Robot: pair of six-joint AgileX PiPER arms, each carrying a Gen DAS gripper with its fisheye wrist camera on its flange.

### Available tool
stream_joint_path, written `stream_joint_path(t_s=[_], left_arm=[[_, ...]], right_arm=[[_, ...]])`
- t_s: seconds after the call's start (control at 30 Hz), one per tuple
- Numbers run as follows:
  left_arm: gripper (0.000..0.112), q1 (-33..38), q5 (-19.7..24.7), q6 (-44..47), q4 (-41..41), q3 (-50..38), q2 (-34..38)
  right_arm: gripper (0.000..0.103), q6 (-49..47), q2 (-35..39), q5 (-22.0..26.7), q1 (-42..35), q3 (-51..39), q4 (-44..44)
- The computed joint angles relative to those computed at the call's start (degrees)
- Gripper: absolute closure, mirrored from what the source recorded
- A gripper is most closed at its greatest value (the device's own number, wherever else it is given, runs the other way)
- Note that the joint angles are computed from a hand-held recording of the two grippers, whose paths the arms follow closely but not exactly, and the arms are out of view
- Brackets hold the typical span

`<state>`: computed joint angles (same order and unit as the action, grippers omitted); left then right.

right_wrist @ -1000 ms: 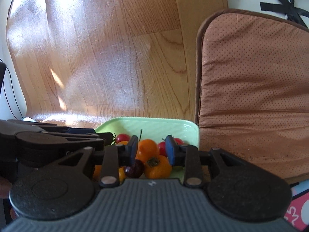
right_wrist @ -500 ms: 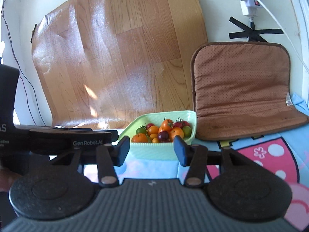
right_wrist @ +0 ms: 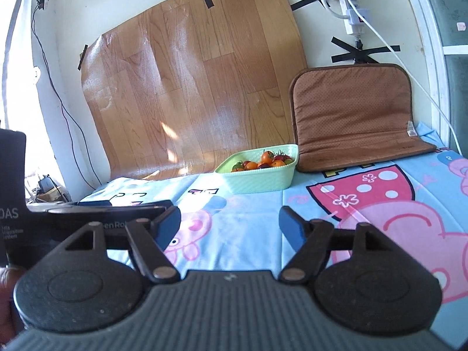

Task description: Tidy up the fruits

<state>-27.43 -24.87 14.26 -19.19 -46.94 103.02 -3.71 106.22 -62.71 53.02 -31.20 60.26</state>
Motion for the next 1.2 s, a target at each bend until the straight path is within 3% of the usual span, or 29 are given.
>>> stream_joint_path(t_s=[0.17, 0.23, 0.5, 1.2], left_arm=[[0.009, -2.0, -3.2, 8.6, -9.9, 5.4, -2.8], [0.009, -3.2, -5.1, 12.2, -13.7, 7.1, -3.4], [0.009, -4.1, -7.5, 12.7, -15.4, 10.4, -4.6], [0.009, -4.9, -7.3, 17.3, -20.9, 7.7, -0.2]], right_arm=[[0.008, 3.4, -0.7, -1.1, 3.3, 1.6, 2.5], [0.008, 4.4, -0.7, -1.5, 5.0, 1.9, 4.3], [0.003, 5.7, 0.0, -2.4, 6.9, 1.2, 7.3], [0.0, 7.7, 1.6, -1.3, 5.1, 0.6, 5.7]])
